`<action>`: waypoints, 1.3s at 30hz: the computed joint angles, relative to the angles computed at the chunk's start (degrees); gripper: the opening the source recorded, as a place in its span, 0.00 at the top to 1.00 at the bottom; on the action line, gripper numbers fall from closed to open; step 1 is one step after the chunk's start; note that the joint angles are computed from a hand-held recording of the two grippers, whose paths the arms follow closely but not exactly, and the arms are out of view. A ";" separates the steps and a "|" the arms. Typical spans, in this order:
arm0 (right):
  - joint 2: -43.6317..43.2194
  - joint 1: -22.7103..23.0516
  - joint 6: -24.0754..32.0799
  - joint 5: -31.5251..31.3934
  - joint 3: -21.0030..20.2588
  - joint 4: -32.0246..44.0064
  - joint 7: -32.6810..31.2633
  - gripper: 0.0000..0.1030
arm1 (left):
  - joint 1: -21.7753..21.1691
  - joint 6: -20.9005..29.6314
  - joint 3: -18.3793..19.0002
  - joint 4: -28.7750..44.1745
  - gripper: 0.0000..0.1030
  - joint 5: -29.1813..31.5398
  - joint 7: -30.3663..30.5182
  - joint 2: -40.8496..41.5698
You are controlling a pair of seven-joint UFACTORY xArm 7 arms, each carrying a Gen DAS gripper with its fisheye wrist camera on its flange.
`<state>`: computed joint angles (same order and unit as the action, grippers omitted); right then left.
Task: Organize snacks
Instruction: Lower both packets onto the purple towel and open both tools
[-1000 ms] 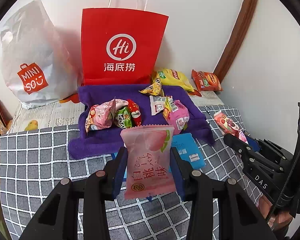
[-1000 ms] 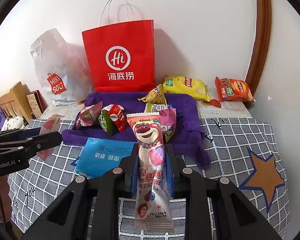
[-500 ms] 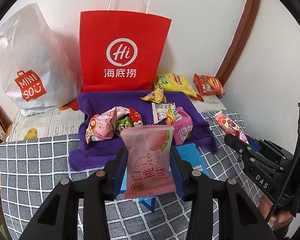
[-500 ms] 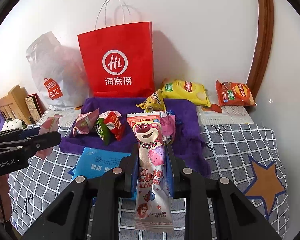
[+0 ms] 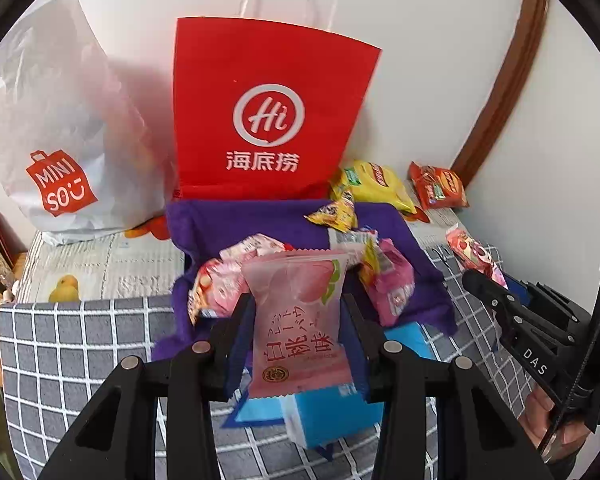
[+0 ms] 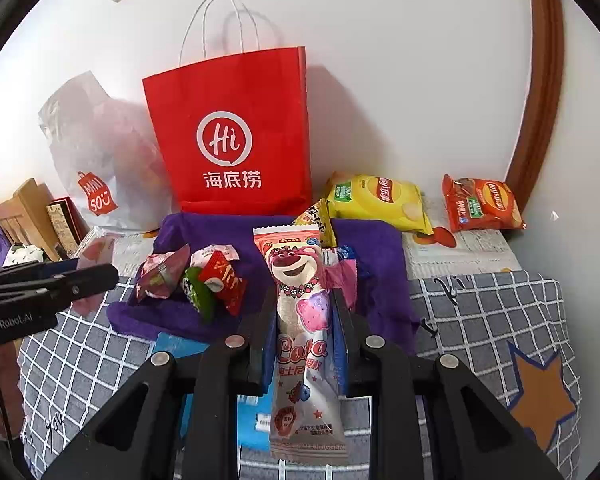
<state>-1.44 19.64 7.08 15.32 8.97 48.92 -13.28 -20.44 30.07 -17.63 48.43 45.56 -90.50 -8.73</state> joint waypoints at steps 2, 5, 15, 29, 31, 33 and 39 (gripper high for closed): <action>1.81 -0.03 0.68 0.38 0.07 1.92 -0.52 0.77 | 0.59 -0.59 0.65 -0.47 0.61 0.20 0.12 -0.14; 4.77 -0.63 1.12 0.58 0.79 5.19 -1.05 0.77 | 1.68 -1.59 1.36 -1.50 0.61 0.30 -0.05 -0.55; 12.60 -2.50 2.16 -2.45 2.75 15.37 0.64 0.77 | 4.35 -3.10 2.98 -0.30 0.61 1.01 2.08 1.75; 24.51 -1.75 6.45 -8.67 1.68 25.88 4.66 0.76 | 2.03 -11.19 9.57 5.23 0.61 1.53 3.79 13.12; 25.58 -1.68 7.28 -9.68 1.10 26.83 5.49 0.76 | 1.32 -12.06 10.65 5.53 0.61 1.37 3.99 14.28; 26.61 -1.71 8.14 -10.57 0.75 27.73 5.97 0.76 | 0.61 -13.20 11.75 5.67 0.60 1.87 3.63 15.20; 28.38 -1.76 9.96 -12.36 0.56 29.06 6.55 0.76 | -0.76 -15.15 13.88 6.30 0.59 2.70 3.15 17.25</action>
<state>26.94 17.88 17.04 2.96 9.53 77.98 -6.72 -21.20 14.92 -3.75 54.74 48.26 -87.35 8.52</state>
